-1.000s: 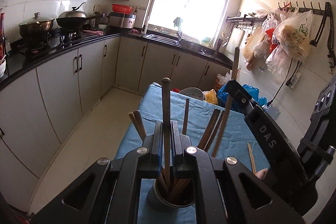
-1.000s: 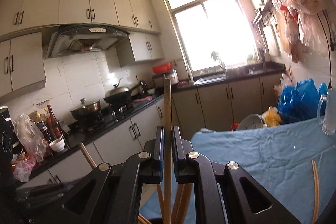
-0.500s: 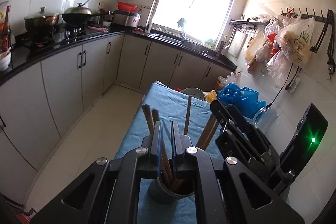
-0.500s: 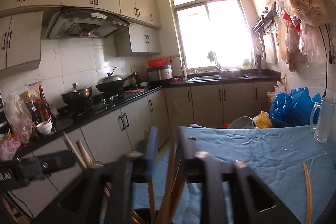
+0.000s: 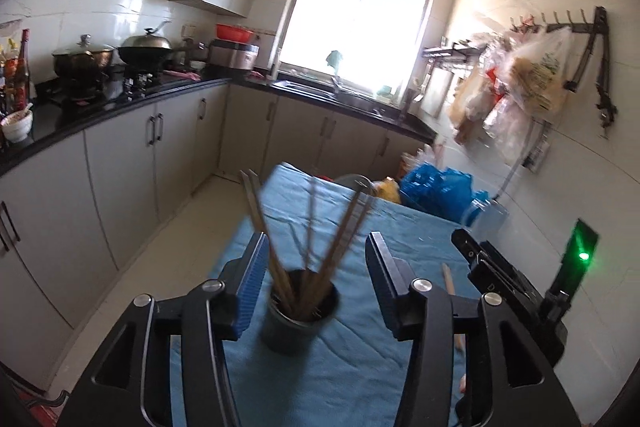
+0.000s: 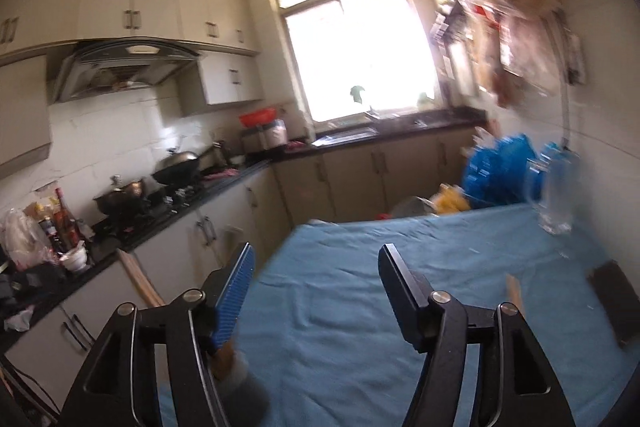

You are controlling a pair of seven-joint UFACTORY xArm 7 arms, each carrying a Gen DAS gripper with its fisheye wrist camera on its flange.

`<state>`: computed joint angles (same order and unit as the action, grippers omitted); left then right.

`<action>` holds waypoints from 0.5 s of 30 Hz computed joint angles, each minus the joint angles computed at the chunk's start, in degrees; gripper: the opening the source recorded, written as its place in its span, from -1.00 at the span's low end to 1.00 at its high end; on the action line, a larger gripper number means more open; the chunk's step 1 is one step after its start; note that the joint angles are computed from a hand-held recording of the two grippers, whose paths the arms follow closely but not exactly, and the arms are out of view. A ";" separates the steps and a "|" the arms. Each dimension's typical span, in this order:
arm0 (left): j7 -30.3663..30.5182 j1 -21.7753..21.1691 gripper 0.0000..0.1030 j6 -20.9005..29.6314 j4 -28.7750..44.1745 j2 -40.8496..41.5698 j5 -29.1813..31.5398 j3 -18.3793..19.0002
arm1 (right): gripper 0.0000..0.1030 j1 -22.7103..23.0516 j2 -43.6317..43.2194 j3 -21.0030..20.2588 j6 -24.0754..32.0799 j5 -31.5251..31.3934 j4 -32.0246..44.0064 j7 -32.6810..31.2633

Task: Organize utensils
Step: 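Open both tools to drop the chopsticks into the black holder, then lower the right tool onto a wooden chopstick and close it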

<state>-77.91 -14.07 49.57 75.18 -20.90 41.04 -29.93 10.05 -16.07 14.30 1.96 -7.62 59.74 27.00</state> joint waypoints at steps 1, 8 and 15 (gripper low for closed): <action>-0.29 -0.26 -0.01 -0.13 0.28 0.73 0.00 -0.66 | 0.40 0.86 -1.52 -2.31 1.24 0.77 -1.88 -1.48; -0.13 -6.25 0.03 -0.89 3.61 10.60 -0.68 -1.57 | 0.08 2.25 -3.16 -14.24 16.23 8.88 -6.15 -13.22; 2.01 -12.85 0.03 3.61 8.71 19.02 0.77 -0.03 | -0.50 0.31 5.02 -17.30 25.72 19.52 -1.50 -25.12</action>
